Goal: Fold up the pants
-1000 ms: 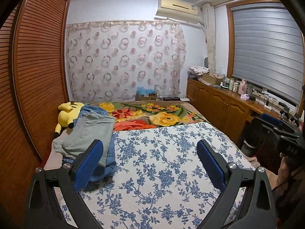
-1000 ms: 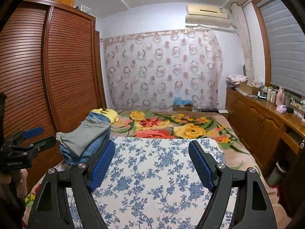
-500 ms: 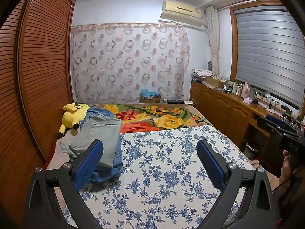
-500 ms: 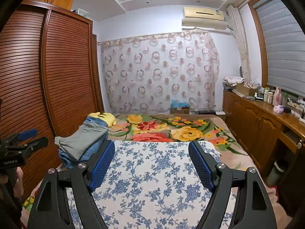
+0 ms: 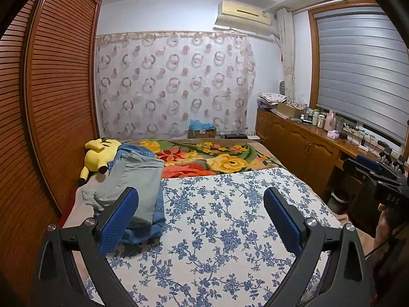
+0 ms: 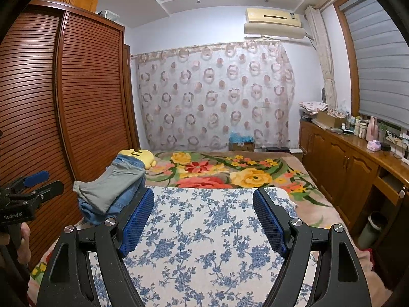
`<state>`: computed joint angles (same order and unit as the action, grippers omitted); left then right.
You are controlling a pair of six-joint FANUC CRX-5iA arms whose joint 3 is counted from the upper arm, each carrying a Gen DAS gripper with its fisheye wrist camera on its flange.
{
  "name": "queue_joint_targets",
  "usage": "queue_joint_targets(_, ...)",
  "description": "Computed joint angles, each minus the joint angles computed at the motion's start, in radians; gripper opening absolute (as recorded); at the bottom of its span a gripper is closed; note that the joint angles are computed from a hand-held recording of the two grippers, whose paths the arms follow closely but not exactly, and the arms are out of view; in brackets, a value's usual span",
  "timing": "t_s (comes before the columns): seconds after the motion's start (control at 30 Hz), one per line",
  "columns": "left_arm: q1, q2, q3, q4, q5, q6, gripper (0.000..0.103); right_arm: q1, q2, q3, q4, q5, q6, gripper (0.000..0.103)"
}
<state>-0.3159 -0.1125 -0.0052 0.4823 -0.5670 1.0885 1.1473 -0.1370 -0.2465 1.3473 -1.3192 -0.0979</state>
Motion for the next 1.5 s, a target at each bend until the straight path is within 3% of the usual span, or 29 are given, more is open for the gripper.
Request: queue_joint_targets(1.5, -0.002, -0.005, -0.016, 0.006, 0.015, -0.010, 0.099, -0.004, -0.007, -0.013, 0.004, 0.011, -0.007, 0.081)
